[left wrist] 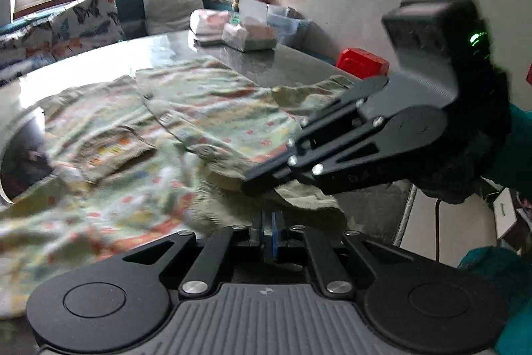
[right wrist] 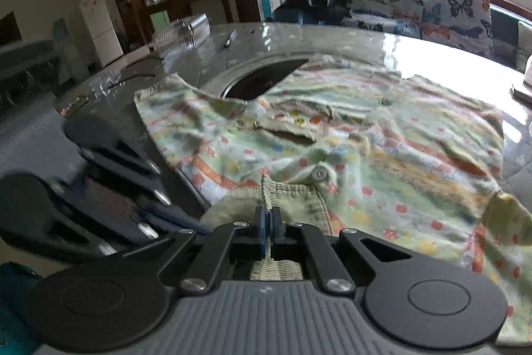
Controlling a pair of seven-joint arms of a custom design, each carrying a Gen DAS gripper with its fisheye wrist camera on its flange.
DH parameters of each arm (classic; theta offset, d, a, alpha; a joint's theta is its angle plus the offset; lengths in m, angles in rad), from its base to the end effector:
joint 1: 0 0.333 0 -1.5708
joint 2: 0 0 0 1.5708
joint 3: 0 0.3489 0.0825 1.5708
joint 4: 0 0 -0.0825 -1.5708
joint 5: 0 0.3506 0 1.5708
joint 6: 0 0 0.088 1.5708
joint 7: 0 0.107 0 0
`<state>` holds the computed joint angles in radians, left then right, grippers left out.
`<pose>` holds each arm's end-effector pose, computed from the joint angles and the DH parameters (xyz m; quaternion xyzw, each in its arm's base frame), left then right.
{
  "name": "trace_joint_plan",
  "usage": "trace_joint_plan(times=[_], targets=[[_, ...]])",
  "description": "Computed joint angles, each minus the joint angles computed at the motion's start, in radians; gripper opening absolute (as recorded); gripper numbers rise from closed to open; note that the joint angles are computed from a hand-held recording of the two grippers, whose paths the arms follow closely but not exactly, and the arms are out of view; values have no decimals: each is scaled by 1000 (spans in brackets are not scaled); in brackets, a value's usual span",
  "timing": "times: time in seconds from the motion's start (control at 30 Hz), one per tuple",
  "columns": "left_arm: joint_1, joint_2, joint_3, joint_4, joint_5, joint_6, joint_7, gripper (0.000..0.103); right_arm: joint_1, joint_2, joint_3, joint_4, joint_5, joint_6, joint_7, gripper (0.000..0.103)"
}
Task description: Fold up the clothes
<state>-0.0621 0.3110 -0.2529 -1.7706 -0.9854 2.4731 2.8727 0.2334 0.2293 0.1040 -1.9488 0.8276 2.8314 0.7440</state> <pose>0.6260 -0.1818 0.4795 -0.2972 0.8542 -0.4241 0.0457 0.5990 0.1649 0.4764 -0.7797 0.4954 -0.1211 0.3633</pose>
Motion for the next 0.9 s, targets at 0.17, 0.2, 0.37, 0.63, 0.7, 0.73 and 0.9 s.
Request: trace_joint_plan(times=[0.17,0.2,0.37,0.63,0.7,0.73,0.9], targets=[[1,11,7,28,-24,49,-58,6,4,7,-1,-5,-17,-11,2,7],[-1,20,6,40,-24,61,-78,6,4,4,0,-7,-16,-10,1,9],[-21,89,0,121,20,96,-202,6,1,-21,-2,-19,9,36,-10,10],[-58,191,11,215,184,155,-444,6,17,59,-33,47,-76,176,139,10],[-47,193,-3,210,203,147,-451,6,16,91,-30,75,-100,179,154,10],[-42,191,-11,204,206,145,-446,6,20,102,-35,82,-119,173,168,11],[-28,182,-29,189,207,145,-418,7,45,112,-60,69,-204,181,225,11]])
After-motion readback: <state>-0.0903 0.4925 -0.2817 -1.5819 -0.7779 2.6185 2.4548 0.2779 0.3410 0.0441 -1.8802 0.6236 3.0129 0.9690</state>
